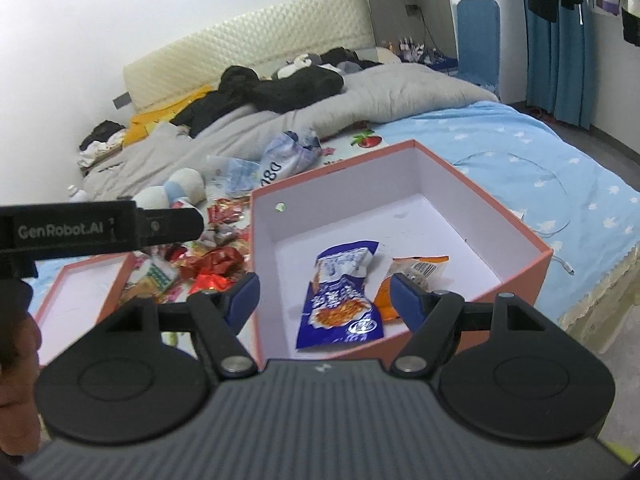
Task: Organize snacks
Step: 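Withdraw both tools back toward the remaining snacks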
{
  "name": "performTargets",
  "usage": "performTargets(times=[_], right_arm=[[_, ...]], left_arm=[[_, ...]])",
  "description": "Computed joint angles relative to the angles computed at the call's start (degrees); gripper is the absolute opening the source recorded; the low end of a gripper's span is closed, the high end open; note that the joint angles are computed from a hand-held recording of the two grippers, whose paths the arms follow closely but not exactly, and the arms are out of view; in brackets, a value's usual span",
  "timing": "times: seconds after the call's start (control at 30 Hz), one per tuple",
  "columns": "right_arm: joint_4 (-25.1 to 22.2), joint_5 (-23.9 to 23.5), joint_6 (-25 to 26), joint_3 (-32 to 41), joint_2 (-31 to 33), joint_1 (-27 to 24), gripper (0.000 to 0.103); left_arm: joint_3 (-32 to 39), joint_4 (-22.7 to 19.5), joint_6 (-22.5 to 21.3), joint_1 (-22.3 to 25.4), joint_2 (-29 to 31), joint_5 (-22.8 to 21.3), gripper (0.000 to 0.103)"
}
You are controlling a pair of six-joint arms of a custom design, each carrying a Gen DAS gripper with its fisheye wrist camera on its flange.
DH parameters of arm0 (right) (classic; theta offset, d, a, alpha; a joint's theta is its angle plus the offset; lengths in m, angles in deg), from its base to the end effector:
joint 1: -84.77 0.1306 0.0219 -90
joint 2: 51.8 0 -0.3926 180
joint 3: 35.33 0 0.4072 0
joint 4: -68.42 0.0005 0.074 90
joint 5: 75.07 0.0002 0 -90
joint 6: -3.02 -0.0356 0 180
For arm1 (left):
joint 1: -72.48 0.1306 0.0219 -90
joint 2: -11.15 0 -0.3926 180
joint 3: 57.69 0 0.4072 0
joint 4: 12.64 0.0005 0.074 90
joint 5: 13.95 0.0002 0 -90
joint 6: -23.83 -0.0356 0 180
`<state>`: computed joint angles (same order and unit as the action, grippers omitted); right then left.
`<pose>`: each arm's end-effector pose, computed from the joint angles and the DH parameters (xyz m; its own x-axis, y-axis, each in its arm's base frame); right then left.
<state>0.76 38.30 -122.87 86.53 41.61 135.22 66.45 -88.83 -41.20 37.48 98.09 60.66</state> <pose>0.3206 0.3653 0.6489 -0.6263 0.0867 -0.7747 -0.1789 0.9513 0.2511 0.3405 -0.2275 0.7005 -0.6293 -0.0562 -0.7751 0.1306 0.9756 -0.1767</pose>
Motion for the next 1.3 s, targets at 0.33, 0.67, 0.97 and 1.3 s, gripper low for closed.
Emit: performTargets(times=[0.33,0.67,0.97,1.3], right_arm=[[1.58,1.33,-0.30,-2.64,-2.15,6.41,0.074],[5.13,-0.26,1.38,-3.81,-1.95,11.53,0.074],[4.64,-3.24,3.48,-2.18,-0.33,13.03,0.074],[4.66,-7.79,4.49,-0.61,2.49,11.90,0.073]], left_arm=[[-8.62,-1.21,5.55,-3.20,-11.15,-6.77,0.073],[-15.50,-7.06,13.01,-5.14,-19.30,-12.16,0.073],[-17.79,-10.44,18.26,-7.19,-21.89,-15.39,0.073],[-19.68,-9.43,16.23,0.21,-21.37,-10.24,0.073]])
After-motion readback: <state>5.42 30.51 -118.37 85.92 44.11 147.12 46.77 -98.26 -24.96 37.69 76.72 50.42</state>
